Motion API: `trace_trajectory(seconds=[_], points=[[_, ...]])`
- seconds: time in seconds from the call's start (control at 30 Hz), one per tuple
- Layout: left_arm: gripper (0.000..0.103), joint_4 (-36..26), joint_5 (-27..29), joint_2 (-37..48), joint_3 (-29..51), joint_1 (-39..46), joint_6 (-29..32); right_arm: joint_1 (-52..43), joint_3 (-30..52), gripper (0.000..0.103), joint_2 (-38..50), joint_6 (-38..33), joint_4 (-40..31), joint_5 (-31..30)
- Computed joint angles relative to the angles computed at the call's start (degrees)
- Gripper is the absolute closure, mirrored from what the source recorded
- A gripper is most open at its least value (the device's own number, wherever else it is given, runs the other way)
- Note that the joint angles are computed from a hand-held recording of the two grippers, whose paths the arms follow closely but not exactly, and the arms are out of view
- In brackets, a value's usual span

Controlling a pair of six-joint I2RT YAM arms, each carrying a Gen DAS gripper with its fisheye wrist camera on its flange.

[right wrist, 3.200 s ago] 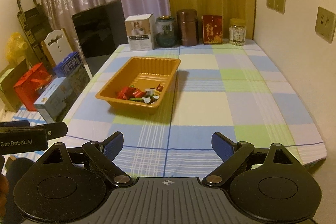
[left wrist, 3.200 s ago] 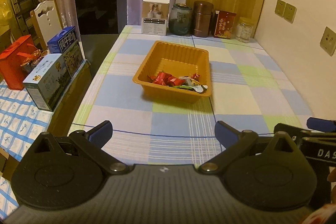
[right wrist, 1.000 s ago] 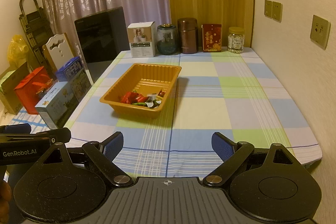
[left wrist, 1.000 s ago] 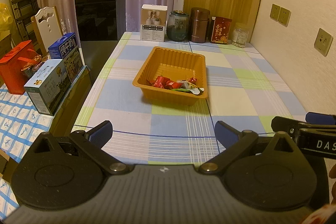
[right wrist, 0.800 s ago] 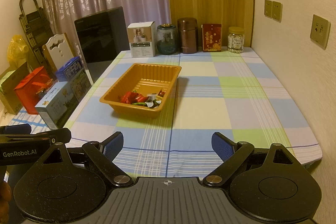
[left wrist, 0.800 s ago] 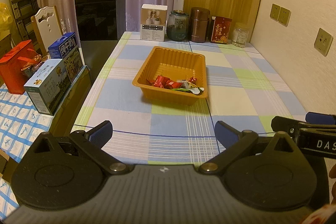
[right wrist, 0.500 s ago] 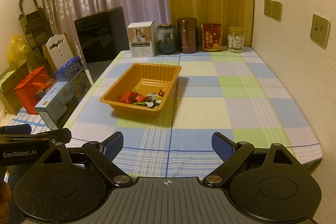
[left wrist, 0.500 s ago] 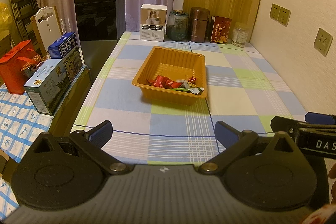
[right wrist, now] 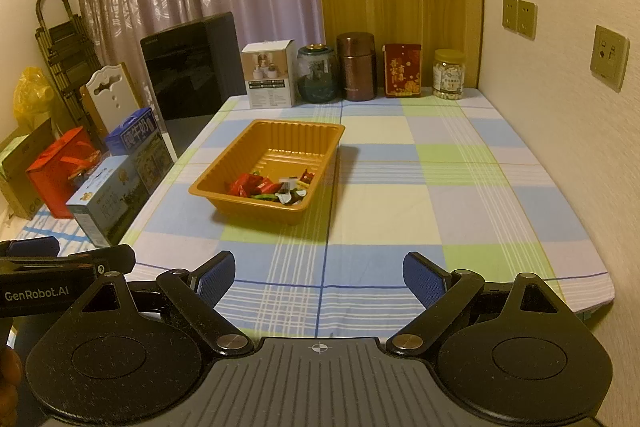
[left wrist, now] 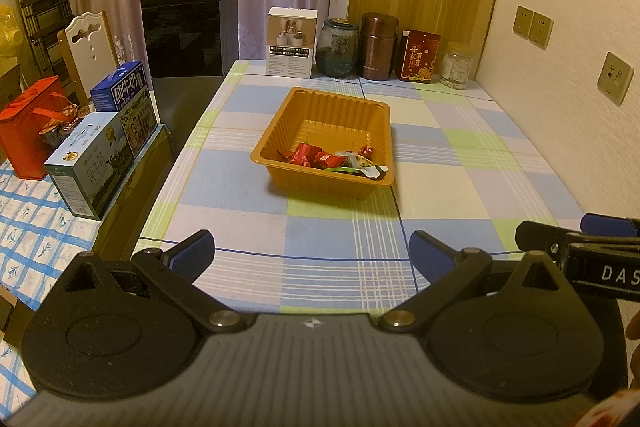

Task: Organize snacks

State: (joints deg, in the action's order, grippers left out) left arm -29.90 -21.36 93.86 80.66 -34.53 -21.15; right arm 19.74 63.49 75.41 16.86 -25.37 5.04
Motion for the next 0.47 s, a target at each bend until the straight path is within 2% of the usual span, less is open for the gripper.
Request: trace_trajectory(seconds=[0.23,0.47], points=[[0.000,0.0,0.0,-0.1,0.0,0.0,0.2,-0.1,0.0,0.012,0.0,0.0,0.0,0.0],[0.000,3.0,0.1,-0.2,-1.9,-0.2,-0.3,0.0,-0.4,0.012,0.0,0.2,0.5,0.1]])
